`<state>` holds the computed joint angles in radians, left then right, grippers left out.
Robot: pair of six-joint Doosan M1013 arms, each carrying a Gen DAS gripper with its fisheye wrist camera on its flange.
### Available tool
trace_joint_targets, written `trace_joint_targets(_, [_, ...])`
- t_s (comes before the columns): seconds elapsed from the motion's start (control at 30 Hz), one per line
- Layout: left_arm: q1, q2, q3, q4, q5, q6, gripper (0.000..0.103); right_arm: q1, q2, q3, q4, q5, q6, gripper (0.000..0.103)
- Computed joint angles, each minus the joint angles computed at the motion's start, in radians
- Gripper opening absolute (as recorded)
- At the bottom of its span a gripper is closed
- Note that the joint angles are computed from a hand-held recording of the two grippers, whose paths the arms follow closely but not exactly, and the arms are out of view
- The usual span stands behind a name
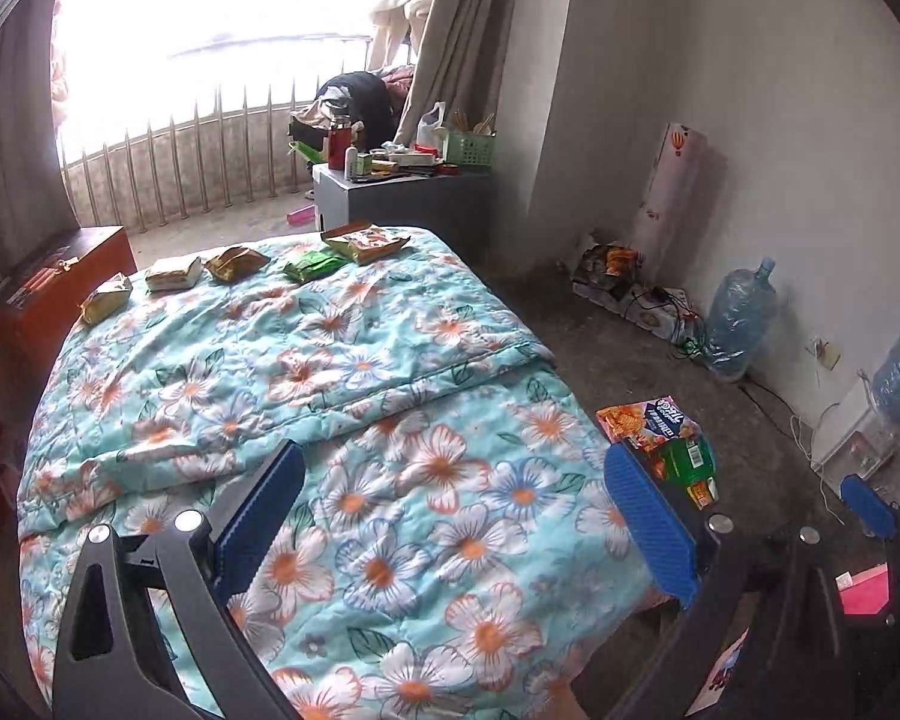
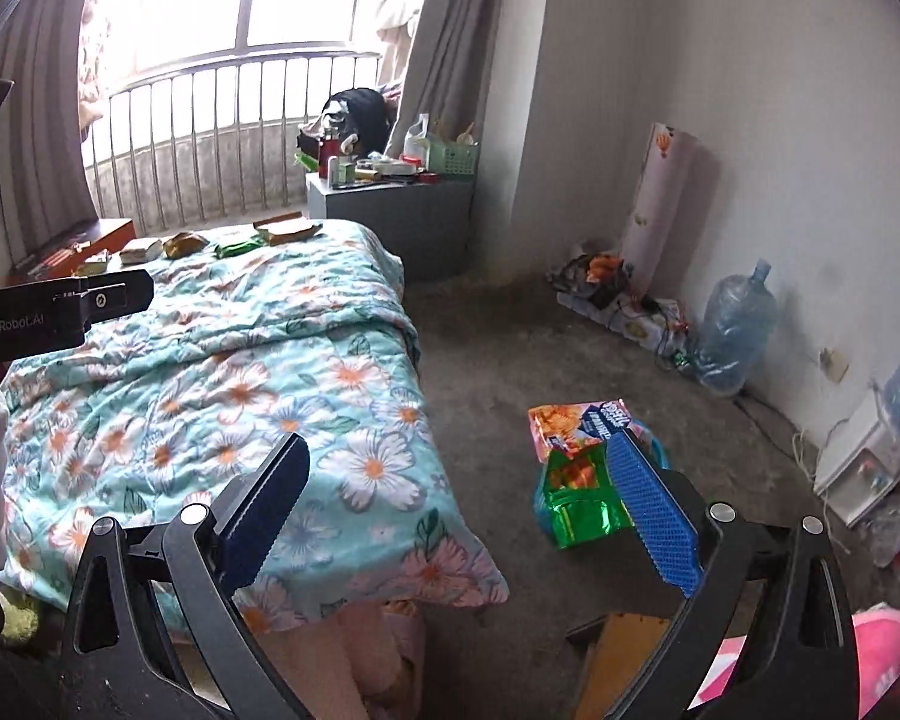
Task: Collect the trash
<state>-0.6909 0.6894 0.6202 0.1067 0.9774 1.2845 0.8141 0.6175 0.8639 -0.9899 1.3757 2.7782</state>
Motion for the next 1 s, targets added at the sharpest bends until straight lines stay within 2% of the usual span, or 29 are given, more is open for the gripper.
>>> trace_joint_targets(0.17, [-0.004,0.007,-0.004,-0.007,0.072,-0.024,0.098,0.001,0.014,-0.017,0.067,0.018,-0.003,0.095])
trace_joint_targets(0.3, [-0.01,0.014,-0.007,0.002,0.099,-0.025,0.098,0.0,0.021,-0.027,0.104,0.036,-0.01,0.095])
trace_joint_targets(0.53, [-0.015,0.063,-0.087,0.007,0.194,0.009,0.098,-0.012,0.017,-0.021,0.151,0.07,-0.004,0.095])
trace_joint_targets(1.0, [-0.017,0.081,-0.117,-0.014,0.215,0.033,0.098,-0.02,0.006,-0.01,0.166,0.115,0.024,0.095])
